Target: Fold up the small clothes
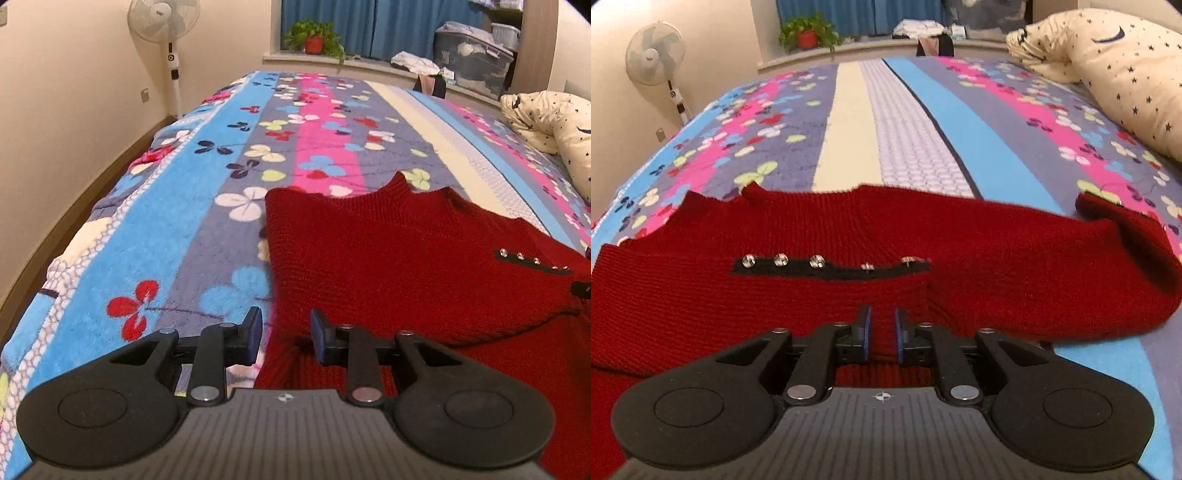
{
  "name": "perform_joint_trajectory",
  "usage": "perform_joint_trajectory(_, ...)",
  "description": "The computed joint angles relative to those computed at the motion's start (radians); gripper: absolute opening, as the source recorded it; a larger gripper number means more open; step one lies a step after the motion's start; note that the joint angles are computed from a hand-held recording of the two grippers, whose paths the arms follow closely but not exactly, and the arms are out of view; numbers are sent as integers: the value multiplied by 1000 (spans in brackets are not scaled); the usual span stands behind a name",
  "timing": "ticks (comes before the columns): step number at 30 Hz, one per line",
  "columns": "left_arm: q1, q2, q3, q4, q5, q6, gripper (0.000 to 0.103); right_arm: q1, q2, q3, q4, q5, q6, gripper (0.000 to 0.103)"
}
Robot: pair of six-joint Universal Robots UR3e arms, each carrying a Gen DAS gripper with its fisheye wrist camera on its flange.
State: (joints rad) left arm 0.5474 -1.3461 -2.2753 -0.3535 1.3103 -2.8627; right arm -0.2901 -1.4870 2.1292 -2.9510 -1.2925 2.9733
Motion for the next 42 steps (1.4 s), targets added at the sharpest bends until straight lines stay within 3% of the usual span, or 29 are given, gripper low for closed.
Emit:
perform_joint_trajectory(2, 8, -3, -4, 7, -17, 8, 32, 15, 22, -16, 19, -29, -10, 31)
perform_joint_trajectory(13, 38, 11, -35, 75, -82, 6, 32, -17, -25, -4, 34, 36, 21, 32)
perform_joint_trajectory(14, 41, 0, -40, 89, -98, 10, 32, -20, -34, -6, 39, 46, 20, 34)
perform_joint_trajectory(15, 45, -25, -38, 93, -117, 12, 32, -21, -42, -9, 44, 54, 20, 42)
perform_joint_trajectory(16, 31, -74, -10, 66, -95, 11, 32, -25, -50, -7, 42, 65, 19, 51)
perform_joint_trajectory(17, 0, -124, 34, 17, -31, 1, 32, -32, -61, -1, 36, 82, 15, 53)
perform_joint_trajectory(18, -19, -159, 69, -30, 20, -19, 39, -37, -69, -1, 35, 94, 8, 53)
perform_joint_trajectory(19, -11, -154, 68, -39, 14, -38, 40, -45, -78, 1, 34, 107, -3, 53)
perform_joint_trajectory(24, -10, -50, 63, -48, -26, -8, 41, -198, -135, -5, 17, 234, -47, 51)
perform_joint_trajectory(26, -6, -24, 66, -75, -55, -9, 41, -294, -126, -15, -38, 280, -57, 36)
perform_joint_trajectory(27, -8, -17, 67, -81, -63, -10, 41, -330, -107, -23, -80, 271, -61, 24)
perform_joint_trajectory(28, -14, -15, 71, -86, -65, -9, 41, -350, -80, -34, -120, 242, -61, 22)
perform_joint_trajectory(33, -35, -13, 70, -92, -60, 1, 41, -418, 139, -158, -214, 68, -37, 23)
perform_joint_trajectory(37, -33, -20, 68, -86, -62, 8, 41, -423, 277, -239, -246, -8, -61, 47)
perform_joint_trajectory(40, -31, -29, 66, -79, -56, 9, 41, -400, 347, -240, -322, -63, -128, 59)
perform_joint_trajectory(42, -32, -36, 67, -77, -50, 13, 41, -368, 391, -259, -344, -118, -161, 59)
